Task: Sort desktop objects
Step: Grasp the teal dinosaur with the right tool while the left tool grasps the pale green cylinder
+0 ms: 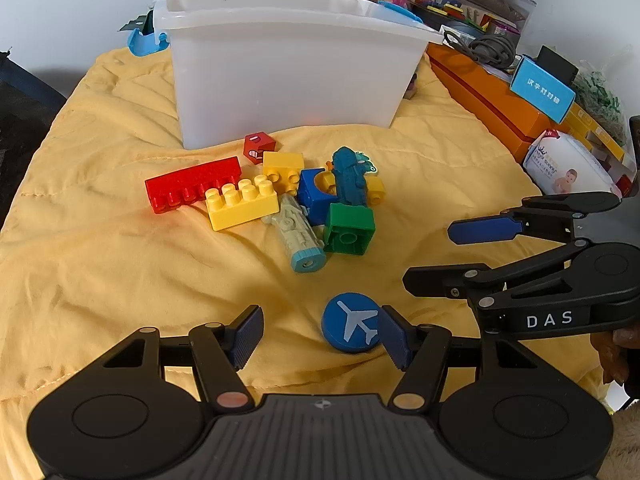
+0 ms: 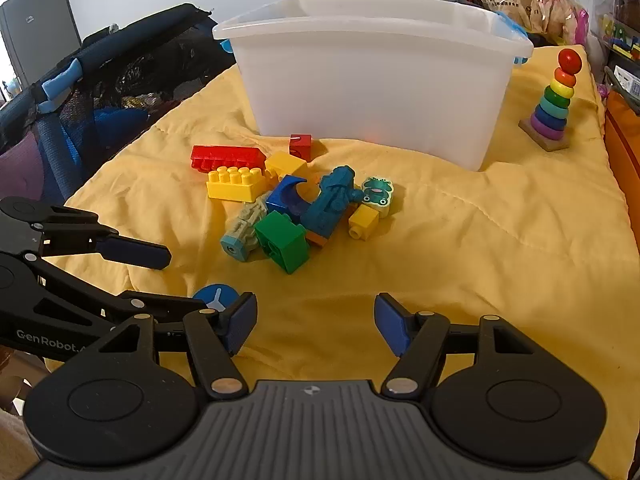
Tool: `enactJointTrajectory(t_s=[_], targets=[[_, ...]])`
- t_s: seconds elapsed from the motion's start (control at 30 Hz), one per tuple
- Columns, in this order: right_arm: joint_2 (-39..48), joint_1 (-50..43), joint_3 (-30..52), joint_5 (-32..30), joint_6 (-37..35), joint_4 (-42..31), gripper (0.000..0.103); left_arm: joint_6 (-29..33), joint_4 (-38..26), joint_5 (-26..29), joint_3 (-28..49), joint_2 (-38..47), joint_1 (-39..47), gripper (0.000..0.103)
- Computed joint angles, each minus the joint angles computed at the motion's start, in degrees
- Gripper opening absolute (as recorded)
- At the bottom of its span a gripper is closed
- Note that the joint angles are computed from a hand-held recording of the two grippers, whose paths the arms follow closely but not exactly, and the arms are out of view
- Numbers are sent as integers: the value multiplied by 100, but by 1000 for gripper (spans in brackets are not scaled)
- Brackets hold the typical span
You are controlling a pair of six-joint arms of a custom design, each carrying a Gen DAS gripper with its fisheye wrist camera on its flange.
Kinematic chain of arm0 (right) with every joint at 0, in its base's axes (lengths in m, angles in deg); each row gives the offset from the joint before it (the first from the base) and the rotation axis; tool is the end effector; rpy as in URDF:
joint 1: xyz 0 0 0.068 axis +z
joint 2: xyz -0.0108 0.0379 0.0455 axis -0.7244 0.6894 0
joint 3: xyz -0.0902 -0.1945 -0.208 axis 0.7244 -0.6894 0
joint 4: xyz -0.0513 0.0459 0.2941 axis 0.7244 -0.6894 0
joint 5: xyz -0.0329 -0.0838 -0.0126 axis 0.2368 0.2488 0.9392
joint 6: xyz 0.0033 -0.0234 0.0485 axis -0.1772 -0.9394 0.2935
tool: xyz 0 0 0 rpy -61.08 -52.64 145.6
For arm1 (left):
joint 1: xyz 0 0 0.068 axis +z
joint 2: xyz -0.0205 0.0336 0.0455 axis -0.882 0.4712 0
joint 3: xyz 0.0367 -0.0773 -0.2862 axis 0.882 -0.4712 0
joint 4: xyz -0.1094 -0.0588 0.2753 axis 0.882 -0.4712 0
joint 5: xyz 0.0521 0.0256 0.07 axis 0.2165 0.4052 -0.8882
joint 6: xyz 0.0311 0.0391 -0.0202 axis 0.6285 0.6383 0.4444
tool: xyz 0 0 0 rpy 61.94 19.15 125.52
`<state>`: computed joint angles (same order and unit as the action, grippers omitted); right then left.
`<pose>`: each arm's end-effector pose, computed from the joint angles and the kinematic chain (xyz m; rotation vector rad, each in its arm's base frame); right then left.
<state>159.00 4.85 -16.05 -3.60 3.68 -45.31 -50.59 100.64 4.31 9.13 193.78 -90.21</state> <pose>0.1471 0.1570 -0.0042 0.0930 2.4511 0.1029 0.2388 -0.1418 0.0067 0.9731 2.3777 -0.5436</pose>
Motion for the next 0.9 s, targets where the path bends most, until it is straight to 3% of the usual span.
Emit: enactJointTrajectory(t_s=[0.9], targets=[[89, -248, -125, -124, -206, 301, 69, -106, -78, -110, 145, 83, -196, 66]])
